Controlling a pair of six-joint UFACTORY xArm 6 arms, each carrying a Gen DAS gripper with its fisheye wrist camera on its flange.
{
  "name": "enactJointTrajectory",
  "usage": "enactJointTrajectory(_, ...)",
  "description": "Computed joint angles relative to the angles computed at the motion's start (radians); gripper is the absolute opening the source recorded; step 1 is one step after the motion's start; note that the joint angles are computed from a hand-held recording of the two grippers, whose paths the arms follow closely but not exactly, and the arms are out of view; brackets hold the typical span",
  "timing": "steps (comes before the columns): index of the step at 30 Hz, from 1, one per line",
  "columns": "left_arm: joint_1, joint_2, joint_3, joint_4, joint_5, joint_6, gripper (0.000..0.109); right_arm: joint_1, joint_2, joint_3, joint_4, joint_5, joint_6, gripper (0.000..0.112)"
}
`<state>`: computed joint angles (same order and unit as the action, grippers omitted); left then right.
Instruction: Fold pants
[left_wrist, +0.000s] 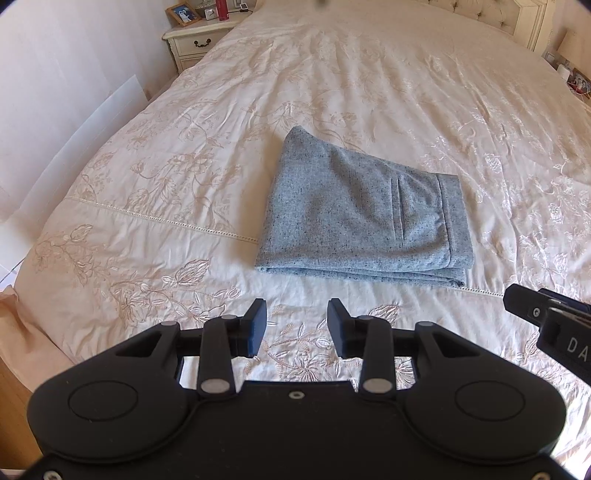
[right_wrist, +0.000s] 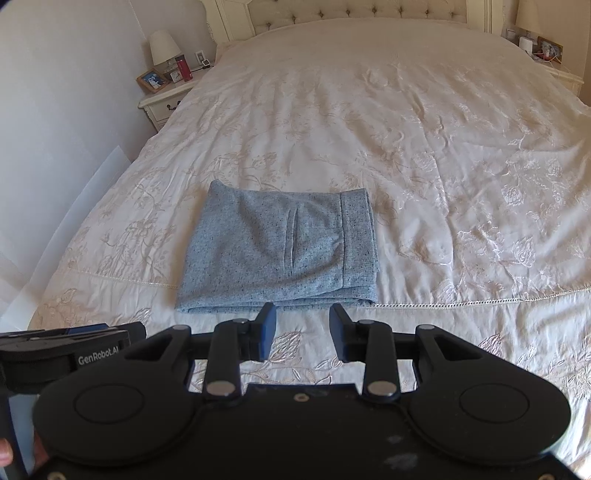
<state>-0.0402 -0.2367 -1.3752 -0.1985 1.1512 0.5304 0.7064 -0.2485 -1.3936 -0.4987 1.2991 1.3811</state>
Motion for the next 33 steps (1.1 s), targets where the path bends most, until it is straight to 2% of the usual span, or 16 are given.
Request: enactJointTrajectory(33, -0.035, -0.086, 0.078, 0.046, -0.017, -0.045, 0.047, 0.005, -0.045, 0.049, 0.006, -0.032, -0.008, 0.035)
